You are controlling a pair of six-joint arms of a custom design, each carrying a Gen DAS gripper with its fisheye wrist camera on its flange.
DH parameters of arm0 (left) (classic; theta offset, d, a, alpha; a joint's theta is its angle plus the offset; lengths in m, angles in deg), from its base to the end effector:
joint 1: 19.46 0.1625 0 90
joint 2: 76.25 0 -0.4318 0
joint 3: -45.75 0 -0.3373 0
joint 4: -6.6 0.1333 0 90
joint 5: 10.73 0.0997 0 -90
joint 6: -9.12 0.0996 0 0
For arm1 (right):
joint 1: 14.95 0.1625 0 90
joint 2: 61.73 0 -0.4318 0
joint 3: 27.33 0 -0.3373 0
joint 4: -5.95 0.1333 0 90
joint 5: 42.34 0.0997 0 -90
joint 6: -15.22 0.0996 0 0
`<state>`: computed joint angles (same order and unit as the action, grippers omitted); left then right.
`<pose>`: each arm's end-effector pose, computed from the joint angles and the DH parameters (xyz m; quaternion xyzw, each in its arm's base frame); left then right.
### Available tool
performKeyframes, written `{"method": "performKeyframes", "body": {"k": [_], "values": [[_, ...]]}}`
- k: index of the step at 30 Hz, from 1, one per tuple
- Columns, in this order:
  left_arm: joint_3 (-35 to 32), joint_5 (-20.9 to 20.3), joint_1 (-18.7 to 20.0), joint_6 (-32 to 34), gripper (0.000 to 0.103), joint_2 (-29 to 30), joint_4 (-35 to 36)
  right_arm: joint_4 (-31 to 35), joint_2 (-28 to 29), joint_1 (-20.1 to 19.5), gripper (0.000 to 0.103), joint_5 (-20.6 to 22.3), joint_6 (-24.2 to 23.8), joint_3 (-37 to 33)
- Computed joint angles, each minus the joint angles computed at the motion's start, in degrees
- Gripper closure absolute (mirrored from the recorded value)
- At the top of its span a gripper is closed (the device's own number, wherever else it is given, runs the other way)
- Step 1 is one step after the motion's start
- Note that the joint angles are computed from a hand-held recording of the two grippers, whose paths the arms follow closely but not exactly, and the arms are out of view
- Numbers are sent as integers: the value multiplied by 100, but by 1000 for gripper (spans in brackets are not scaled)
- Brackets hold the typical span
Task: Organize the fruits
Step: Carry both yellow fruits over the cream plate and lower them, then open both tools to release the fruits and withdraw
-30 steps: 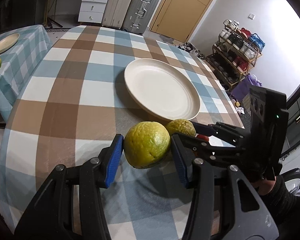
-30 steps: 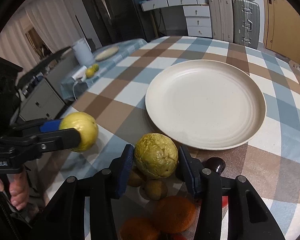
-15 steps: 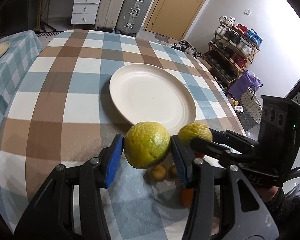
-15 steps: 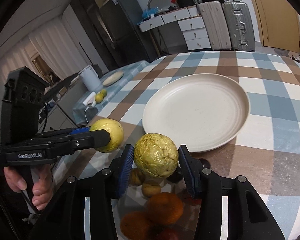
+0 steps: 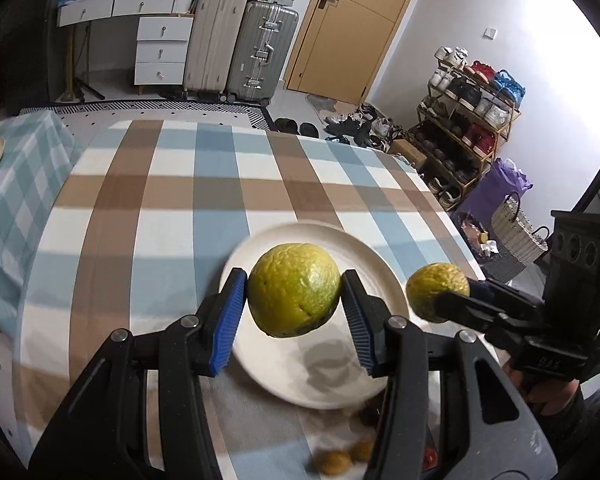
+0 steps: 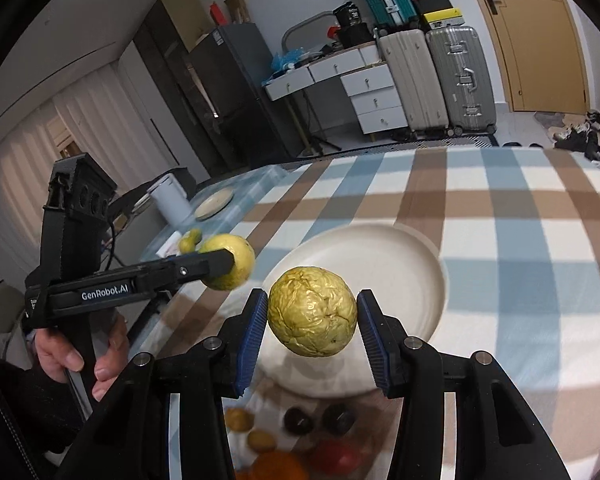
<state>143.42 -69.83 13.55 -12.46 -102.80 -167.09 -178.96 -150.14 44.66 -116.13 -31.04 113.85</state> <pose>-0.4122 -0.4877 -0.0254 0.2636 0.9216 -0.2493 0.1381 -0.0402 -0.3870 0.3215 0.1777 -0.9080 0.3608 0.1175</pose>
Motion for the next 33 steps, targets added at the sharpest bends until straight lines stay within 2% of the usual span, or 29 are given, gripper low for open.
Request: {"method": "performKeyframes", "body": {"k": [6,10,15,20,24,31,32,33], "values": [[-821,-236,305,314,57,392,418,181,439,272,56,-303,354,-754],[-1292,-599,557,207,57,677,711,373,772,348,56,-385,577,-1179],[-1688,-775,709,273,57,1002,872,512,1228,458,56,-591,754,-1612],[-1949,-639,779,342,57,1244,1021,594,1539,486,56,-763,944,-1874],[-2074,-693,849,353,57,1335,1017,594,1713,511,56,-1005,1085,-2010],[-2147,-697,857,305,55,1375,996,406,1811,538,55,-1093,1164,-2010],[-2128,-680,850,300,54,1365,967,413,1780,528,52,-1041,1170,-1996],[-2089,-657,837,280,50,1338,938,385,1755,521,46,-997,1191,-1974]]}}
